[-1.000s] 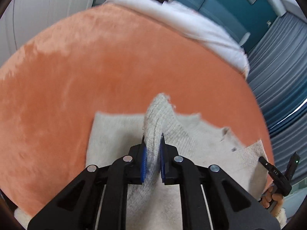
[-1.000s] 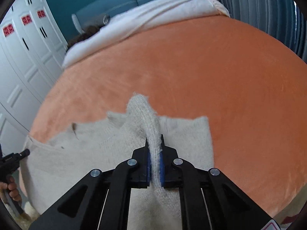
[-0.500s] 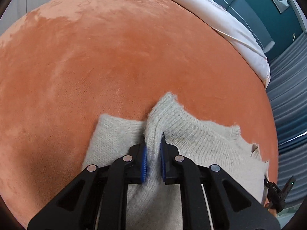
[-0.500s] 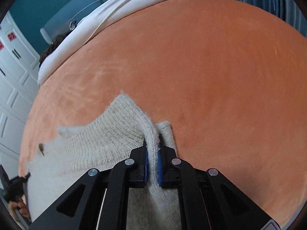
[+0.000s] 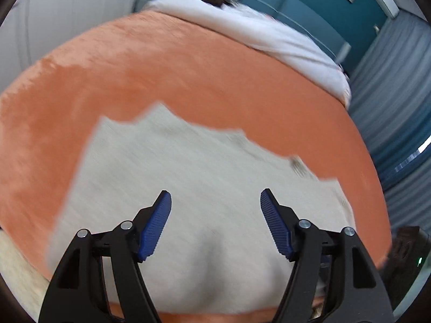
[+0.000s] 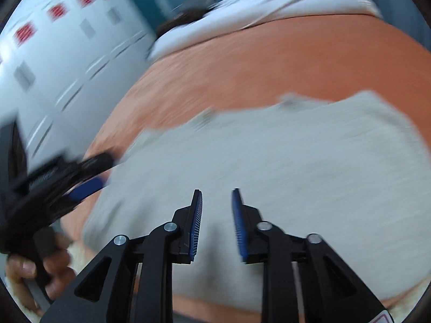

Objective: Fold small clothes
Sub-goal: 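Open both tools to release the folded sweater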

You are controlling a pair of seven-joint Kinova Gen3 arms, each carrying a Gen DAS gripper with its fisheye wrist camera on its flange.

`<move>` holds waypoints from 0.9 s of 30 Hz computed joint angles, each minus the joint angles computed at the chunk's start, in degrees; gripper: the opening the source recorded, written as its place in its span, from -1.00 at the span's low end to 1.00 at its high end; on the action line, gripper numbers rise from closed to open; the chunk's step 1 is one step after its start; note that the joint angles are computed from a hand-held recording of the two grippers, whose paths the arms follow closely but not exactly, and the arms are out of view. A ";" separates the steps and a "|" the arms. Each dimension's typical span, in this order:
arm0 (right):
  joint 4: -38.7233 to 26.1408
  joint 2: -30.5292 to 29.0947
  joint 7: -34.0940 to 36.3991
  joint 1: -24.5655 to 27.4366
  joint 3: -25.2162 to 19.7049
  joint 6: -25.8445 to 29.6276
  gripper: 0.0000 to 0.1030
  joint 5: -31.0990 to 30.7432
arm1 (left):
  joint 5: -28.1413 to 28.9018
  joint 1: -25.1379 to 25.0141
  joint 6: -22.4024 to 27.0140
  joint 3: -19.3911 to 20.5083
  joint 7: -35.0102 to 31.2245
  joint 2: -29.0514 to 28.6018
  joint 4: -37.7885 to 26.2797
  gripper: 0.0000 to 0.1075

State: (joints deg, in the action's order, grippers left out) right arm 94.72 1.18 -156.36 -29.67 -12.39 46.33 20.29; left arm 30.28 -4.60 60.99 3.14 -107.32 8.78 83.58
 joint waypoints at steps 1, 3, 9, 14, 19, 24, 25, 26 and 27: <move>-0.58 1.59 0.86 -0.85 -0.81 -0.74 -0.72 -0.15 | -1.58 1.76 0.00 -0.34 0.10 0.08 0.84 0.12; -0.90 2.88 0.85 -2.20 -0.80 0.20 -0.72 0.10 | -5.76 5.09 -0.08 -2.01 2.43 0.56 1.65 0.03; 12.35 -9.03 -9.54 2.14 1.52 3.64 -1.00 1.07 | -4.46 -2.50 0.53 -2.07 -2.78 0.69 3.73 -0.47; 20.28 -20.46 -14.94 11.08 1.62 9.81 -1.00 -1.50 | -2.62 -6.69 -1.34 -3.56 -7.27 -0.75 7.89 -0.44; 14.19 -17.03 -13.63 14.35 -4.39 14.37 -0.78 1.38 | -3.58 -4.90 -1.36 -3.36 -6.81 -3.09 7.09 -0.43; 10.35 -9.42 -7.17 12.73 -4.73 14.65 -0.82 1.66 | -9.23 -0.26 -0.80 -4.63 -4.53 0.08 4.65 -0.33; 11.58 -8.39 -7.24 11.78 -4.08 13.78 -0.96 2.28 | -9.04 -1.24 -1.26 -3.93 -4.37 0.64 5.35 -0.33; 11.75 -8.42 -8.24 11.82 -3.93 13.84 -0.96 2.14 | -7.91 -3.29 -1.57 -2.64 -4.52 0.41 6.03 -0.33; 11.57 -9.41 -8.31 11.50 -2.71 13.59 -0.96 1.07 | -6.70 -4.59 -0.94 -2.24 -5.05 0.30 5.94 -0.33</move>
State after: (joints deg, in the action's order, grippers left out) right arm 106.28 -8.22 -164.67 -18.18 -15.10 59.92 21.35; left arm 23.58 -9.19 60.04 0.90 -112.37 9.08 89.52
